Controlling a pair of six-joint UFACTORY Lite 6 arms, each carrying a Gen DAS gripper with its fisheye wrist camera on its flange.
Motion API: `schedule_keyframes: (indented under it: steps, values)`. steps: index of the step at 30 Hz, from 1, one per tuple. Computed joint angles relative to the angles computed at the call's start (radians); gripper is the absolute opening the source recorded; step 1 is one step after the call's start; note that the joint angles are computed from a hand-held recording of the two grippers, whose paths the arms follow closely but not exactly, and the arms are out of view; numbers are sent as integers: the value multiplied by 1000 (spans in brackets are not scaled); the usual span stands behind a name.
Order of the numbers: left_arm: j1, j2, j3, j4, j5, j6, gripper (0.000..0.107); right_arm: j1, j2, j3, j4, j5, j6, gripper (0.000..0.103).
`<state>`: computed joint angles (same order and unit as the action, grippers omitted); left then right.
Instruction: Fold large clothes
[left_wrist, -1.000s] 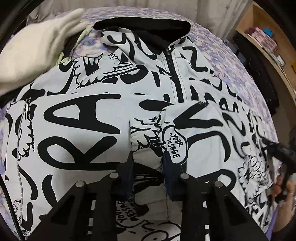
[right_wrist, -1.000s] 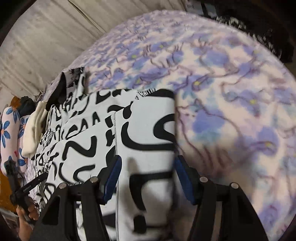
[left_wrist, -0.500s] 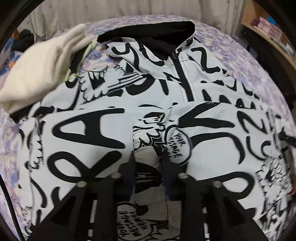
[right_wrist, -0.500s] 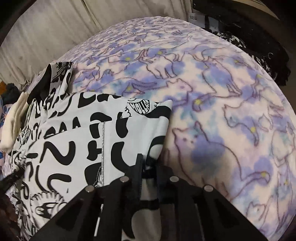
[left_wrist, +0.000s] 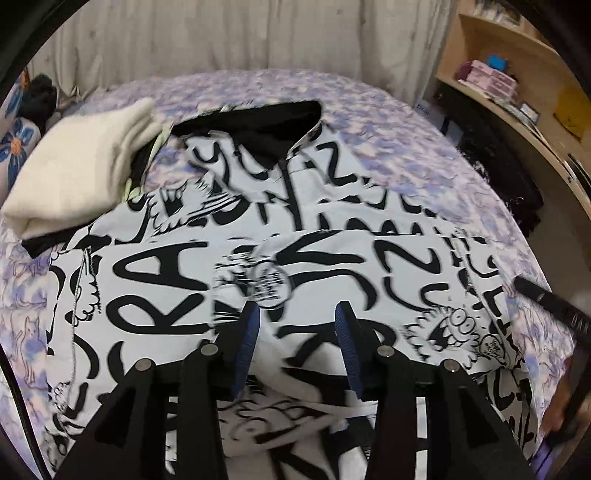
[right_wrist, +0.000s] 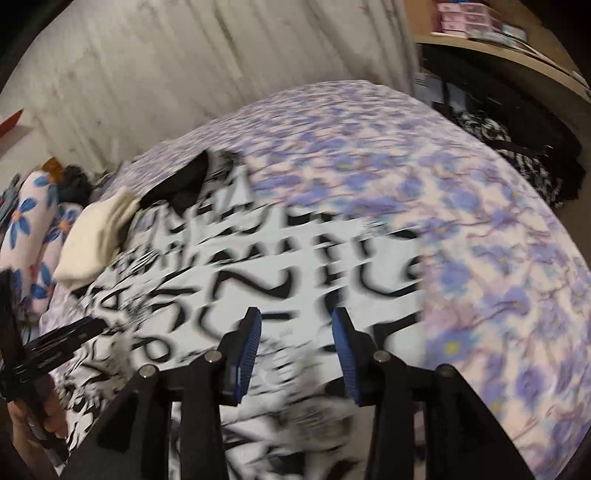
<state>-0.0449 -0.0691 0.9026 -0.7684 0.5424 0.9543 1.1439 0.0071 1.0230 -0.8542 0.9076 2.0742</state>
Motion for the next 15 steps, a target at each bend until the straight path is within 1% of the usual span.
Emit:
schedule_keyframes:
  steps: [1,3,5,6,7,8,10,11,13,14,15]
  values:
    - [-29,-37,-45,-10,-35,2,41,15,53,46,-4,-10,10,40]
    - [-78,-68,-114,-47,-76,14,41,43,160,123,-22,-51,47,40]
    - [-115,-52,-158,-70,-101,25,41,46,247,168,-12,-89,48,40]
    - [-139,-39,-173,-59,-131,6,41,45,272,176,8,-106,39,40]
    - [-169,-23,-195,-19,-183,-38,41,36,296,181,35,-128,22,40]
    - [-185,-1,-212,-9,-223,-43,41,27,311,161,72,-155,5,40]
    - [-173,43,-224,-84,-255,53,45,34,306,116,128,-127,-14,40]
    - [-151,61,-217,-134,-244,112,45,46,281,69,144,-93,-3,40]
    - [-99,84,-195,-162,-205,146,45,78,212,-29,173,-19,36,38]
    - [-70,93,-186,-170,-189,158,45,100,140,-119,171,-9,89,33]
    - [-51,111,-169,-181,-170,175,45,118,50,-220,152,-41,154,11]
